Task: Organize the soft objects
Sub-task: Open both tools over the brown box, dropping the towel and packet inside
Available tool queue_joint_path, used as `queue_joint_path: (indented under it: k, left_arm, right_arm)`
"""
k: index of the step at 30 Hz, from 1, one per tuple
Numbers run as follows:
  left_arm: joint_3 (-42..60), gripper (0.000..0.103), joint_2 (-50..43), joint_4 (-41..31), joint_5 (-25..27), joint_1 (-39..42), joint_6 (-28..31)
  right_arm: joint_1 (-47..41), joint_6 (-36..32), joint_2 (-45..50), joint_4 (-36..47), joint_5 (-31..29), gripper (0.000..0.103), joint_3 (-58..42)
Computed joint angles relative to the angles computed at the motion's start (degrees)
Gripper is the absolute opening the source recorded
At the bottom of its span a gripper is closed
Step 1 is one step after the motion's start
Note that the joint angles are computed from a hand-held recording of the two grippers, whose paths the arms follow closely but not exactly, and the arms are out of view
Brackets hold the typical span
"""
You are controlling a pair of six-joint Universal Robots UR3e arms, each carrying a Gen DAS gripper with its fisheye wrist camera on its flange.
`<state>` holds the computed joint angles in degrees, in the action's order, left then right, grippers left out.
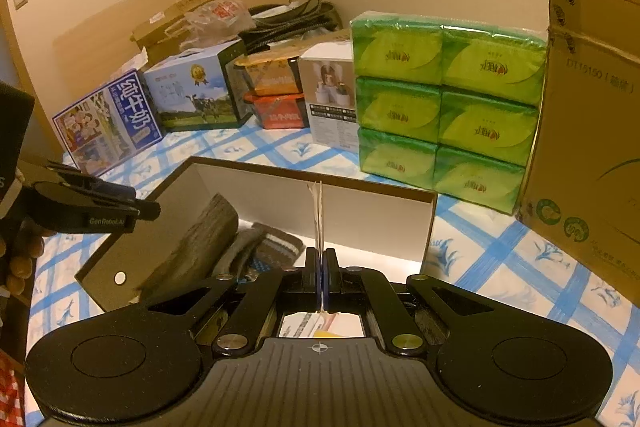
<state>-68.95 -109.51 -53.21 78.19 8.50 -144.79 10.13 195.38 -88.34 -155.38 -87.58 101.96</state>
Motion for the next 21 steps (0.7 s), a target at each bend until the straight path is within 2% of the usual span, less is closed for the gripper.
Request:
queue_joint_path:
  k: [15,17,19,20,21]
  left_arm:
    - [-4.2,0.033,2.3,-0.1,-1.9,2.4,2.5]
    - [-5.3,0.037,3.0,0.4,-1.9,2.6,2.8]
    - [-6.1,0.042,3.6,0.5,-2.3,2.9,3.2]
    - [-6.3,0.044,3.8,0.6,-2.3,3.1,3.1]
    - [-6.5,0.044,4.0,0.4,-2.5,3.3,3.0]
  right_arm:
    - [2.0,4.6,8.6,-2.8,-3.2,0.002,-5.8]
    - [1.8,4.8,9.5,-3.8,-2.9,0.003,-6.4]
    - [1.9,4.9,10.0,-3.2,-3.2,0.022,-7.5]
    - [1.9,4.8,10.1,-3.5,-3.2,0.053,-7.5]
    - [2.0,5.0,9.9,-4.5,-3.6,0.077,-7.0]
